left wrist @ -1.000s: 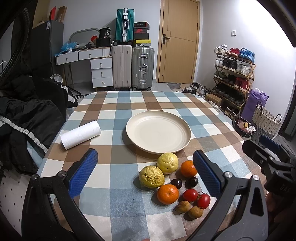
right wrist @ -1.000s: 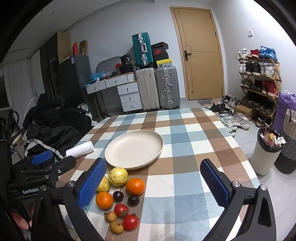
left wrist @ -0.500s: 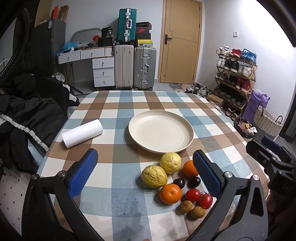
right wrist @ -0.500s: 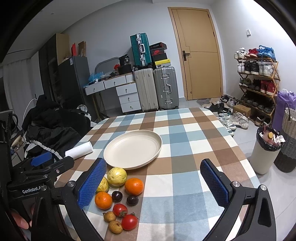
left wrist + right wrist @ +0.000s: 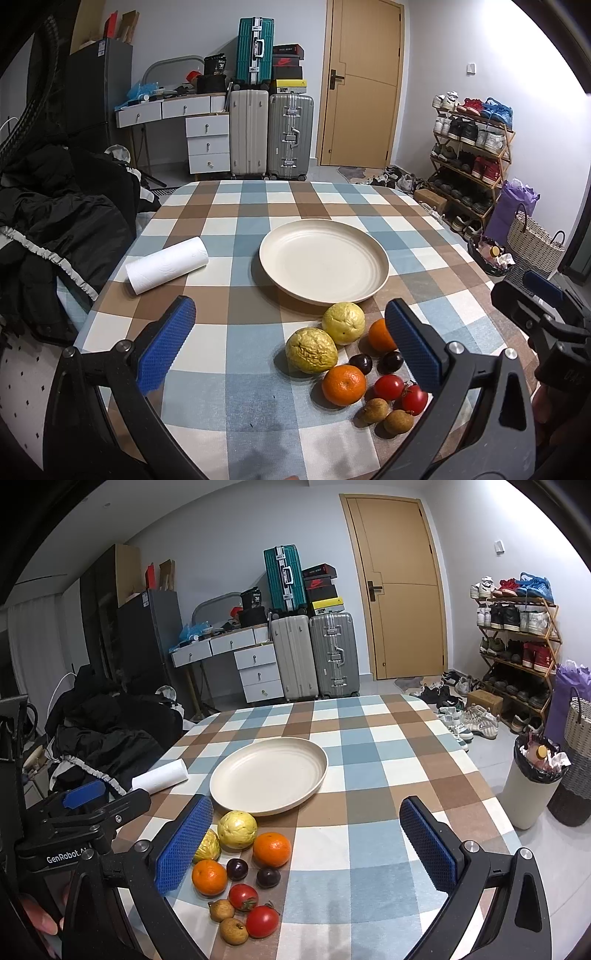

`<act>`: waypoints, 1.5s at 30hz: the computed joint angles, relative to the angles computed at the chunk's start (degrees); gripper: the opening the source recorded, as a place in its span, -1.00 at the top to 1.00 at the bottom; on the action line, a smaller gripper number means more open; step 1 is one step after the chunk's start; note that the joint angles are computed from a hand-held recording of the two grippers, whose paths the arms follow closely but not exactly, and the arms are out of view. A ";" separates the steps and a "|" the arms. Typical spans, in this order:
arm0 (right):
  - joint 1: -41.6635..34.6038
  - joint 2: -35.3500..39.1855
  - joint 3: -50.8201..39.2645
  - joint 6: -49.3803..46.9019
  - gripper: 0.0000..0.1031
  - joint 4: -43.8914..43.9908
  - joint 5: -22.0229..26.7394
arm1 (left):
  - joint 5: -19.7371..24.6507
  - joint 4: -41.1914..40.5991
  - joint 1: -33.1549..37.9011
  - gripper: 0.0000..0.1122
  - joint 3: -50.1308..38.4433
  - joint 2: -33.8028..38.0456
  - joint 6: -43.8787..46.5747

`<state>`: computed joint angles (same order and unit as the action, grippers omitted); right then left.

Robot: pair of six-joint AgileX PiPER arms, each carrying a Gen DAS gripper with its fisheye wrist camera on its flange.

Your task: Organize fruits

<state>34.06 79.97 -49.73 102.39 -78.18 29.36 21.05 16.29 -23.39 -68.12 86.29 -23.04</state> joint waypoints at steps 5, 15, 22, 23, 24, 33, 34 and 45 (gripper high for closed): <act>0.28 0.16 -0.25 -0.48 -1.00 0.21 0.13 | -0.07 -0.29 0.00 -0.83 0.02 0.06 0.24; 0.50 0.38 -0.50 -0.64 -1.00 0.31 0.26 | 0.50 -3.50 0.72 -0.83 0.79 -0.73 3.26; 0.39 0.47 -0.56 -1.28 -1.00 1.14 0.13 | -0.76 -17.32 2.89 -0.83 0.11 2.68 16.41; 0.38 0.50 -0.56 -1.30 -1.00 1.15 0.15 | -0.62 -20.46 3.25 -0.83 -0.08 3.07 19.62; 0.33 0.54 -0.52 -1.31 -1.00 1.16 0.12 | -0.43 -23.27 3.59 -0.83 -0.34 3.58 22.49; -2.62 1.96 -0.40 -1.64 -1.00 1.48 -3.14 | 5.79 -45.04 7.88 -0.83 -5.29 10.99 42.80; -3.05 2.31 -0.42 -1.50 -1.00 1.35 -3.61 | 6.66 -45.97 8.05 -0.83 -6.38 12.31 43.58; -8.06 7.86 -1.89 1.01 -1.00 -0.90 -9.44 | 15.31 -54.34 11.24 -0.83 -15.40 23.82 49.46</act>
<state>26.00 87.83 -51.62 103.40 -79.08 19.92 36.36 -38.05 -12.15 -83.52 110.11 26.43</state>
